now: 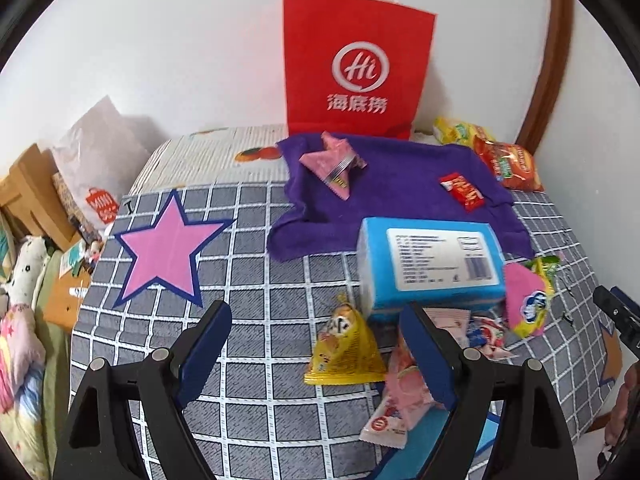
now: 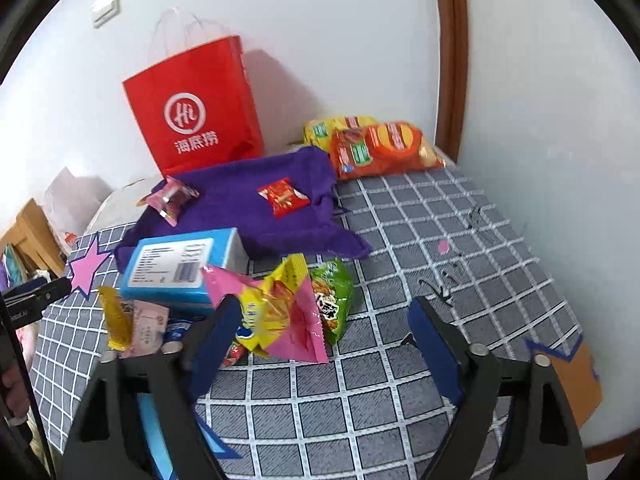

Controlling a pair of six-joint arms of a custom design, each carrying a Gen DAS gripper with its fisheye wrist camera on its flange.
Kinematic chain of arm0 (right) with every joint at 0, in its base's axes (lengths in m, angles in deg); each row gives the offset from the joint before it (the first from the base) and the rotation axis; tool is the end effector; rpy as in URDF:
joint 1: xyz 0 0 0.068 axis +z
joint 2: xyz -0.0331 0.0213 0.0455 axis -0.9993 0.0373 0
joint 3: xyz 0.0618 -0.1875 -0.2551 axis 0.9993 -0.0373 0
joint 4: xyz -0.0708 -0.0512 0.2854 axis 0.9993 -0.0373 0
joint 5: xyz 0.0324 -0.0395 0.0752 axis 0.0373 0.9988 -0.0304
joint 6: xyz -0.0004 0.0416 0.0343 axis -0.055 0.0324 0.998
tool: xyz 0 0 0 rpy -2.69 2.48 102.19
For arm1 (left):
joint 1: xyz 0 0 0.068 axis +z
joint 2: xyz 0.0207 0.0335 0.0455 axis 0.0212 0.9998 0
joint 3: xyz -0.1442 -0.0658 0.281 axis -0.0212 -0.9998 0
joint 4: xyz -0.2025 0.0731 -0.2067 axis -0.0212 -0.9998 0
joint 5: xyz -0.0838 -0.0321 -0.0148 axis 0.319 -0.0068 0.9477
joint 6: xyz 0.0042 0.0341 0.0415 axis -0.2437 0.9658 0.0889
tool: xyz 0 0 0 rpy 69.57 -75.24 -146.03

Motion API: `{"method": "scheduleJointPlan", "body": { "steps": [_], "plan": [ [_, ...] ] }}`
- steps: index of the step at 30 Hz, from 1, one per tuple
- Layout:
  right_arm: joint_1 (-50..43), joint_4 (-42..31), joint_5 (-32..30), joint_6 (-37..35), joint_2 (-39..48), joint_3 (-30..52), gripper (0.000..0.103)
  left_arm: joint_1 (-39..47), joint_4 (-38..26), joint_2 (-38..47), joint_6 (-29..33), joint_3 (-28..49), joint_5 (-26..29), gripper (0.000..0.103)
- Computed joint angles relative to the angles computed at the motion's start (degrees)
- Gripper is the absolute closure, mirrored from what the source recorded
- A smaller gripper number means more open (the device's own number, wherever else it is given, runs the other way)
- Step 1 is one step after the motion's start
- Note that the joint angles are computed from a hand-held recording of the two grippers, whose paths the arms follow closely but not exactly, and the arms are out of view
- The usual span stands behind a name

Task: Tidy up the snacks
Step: 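Grasp the green snack bag with right tool while left tool grasps the yellow triangular bag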

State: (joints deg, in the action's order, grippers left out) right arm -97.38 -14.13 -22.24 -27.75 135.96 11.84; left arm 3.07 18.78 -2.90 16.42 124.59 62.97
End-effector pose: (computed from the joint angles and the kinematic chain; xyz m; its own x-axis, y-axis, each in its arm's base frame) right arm 0.3088 -0.0362 0.2287 -0.7062 -0.0939 -0.7018 -0.2951 0.9400 0.1712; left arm 0.2177 0.0137 0.2646 -0.7240 -0.2839 -0.6287 -0.3512 0.9361 -0.0183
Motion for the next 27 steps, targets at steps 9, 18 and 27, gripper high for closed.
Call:
{"method": "scheduleJointPlan", "body": {
  "steps": [9,18,27],
  "plan": [
    [2.2,4.9,1.9,2.3,15.8,5.8,0.041,4.7,6.8,6.3,0.9,-0.7,2.2,0.018],
    [4.7,6.0,3.2,4.1,23.8,11.0,0.042,7.7,9.6,12.3,2.1,0.8,4.2,0.018],
    [5.2,2.9,-0.6,6.8,29.0,16.1,0.04,9.6,10.5,14.0,3.4,0.2,5.8,0.018]
  ]
}}
